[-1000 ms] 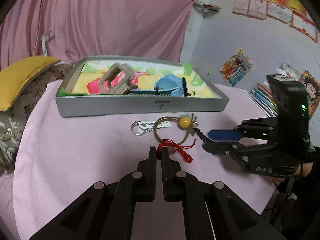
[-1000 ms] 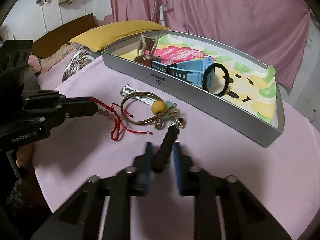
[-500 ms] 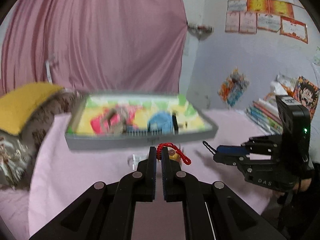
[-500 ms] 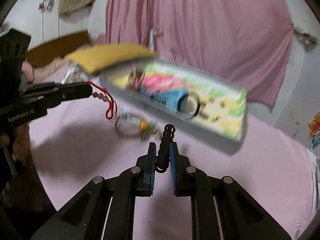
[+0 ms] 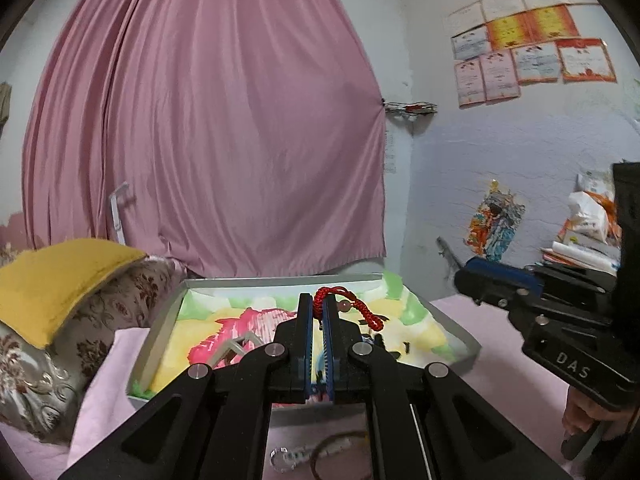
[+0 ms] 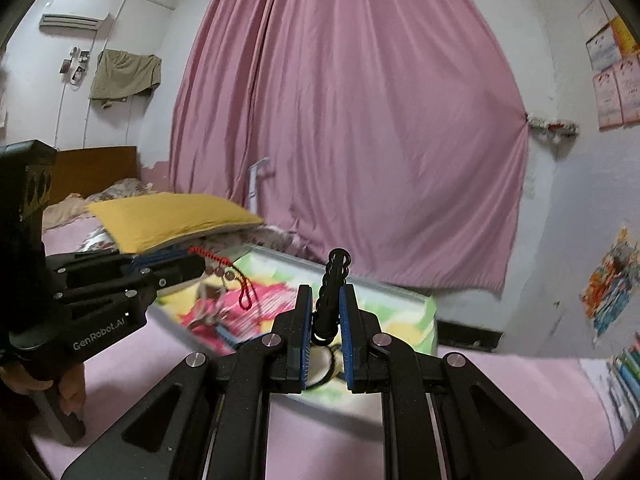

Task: Organize jewelry
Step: 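Lower both bracelets into the tray and open both tools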

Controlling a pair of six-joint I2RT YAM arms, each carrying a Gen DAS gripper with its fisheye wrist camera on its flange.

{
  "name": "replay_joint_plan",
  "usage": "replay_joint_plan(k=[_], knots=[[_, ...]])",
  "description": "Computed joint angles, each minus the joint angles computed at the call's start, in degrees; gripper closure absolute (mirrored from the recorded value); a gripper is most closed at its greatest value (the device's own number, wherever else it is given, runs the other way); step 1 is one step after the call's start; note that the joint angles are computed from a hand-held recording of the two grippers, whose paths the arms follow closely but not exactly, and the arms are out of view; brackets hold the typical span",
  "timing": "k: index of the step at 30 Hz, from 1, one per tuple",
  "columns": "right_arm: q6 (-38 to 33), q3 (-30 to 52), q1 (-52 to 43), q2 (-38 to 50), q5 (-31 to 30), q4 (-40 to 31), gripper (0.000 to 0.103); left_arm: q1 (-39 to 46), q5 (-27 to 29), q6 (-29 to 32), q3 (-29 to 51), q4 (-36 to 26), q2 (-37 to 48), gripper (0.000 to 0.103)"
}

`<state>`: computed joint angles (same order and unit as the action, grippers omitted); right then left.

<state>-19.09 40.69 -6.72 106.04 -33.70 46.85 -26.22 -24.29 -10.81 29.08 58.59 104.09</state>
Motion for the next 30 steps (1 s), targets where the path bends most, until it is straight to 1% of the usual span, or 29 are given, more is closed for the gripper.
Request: replay_joint_plan(k=[1,3,6,9,11,13,17,18,22,30], knots=[[0.35,0.25,0.4,0.13,0.45,0.13,0.091,1.08,1.26,-0.59,1.1,-0.68,0.72,0.098],[1.27,2.08,1.16,1.76,1.19,-0.25,0.091,2.24,2.81,-1.62,1.67,0.11,2.15,0.098],[2.31,5.98,1.97,4.22,1.42,-4.65,0.091,4.35,6.21,-4.21,2.23,1.02,4.05,0.098],[2.63,11.72,1.35,7.16,-0.9,-14.03,0.091,5.77,8.48,-6.17,3.41,-1.08,4.89,0.098],[2.51,14.66,1.01,8.84,-1.14,-18.97,0.091,6.63,10.2,-7.23,4.16,-2.75,5.21,0.098],[2.22,16.57,0.64,10.16,-1.32,-22.0,0.091,7.23,12.13,-8.22,5.48,-5.62,5.47,0.098],[1.69,20.71,-0.09,13.4,-3.0,-27.4,0.091,8.43,18.76,-9.79,8.24,-11.63,6.27,0.098],[1.47,21.79,-0.2,14.11,-3.42,-29.28,0.091,8.4,19.34,-10.12,8.55,-12.32,6.45,0.098],[1.54,24.71,-0.38,16.17,-4.17,-33.26,0.091,8.91,20.84,-11.16,8.62,-12.68,7.24,0.098],[-0.24,30.91,0.44,19.58,-3.87,-42.18,0.091,10.56,22.59,-13.4,11.49,-19.32,8.11,0.098]])
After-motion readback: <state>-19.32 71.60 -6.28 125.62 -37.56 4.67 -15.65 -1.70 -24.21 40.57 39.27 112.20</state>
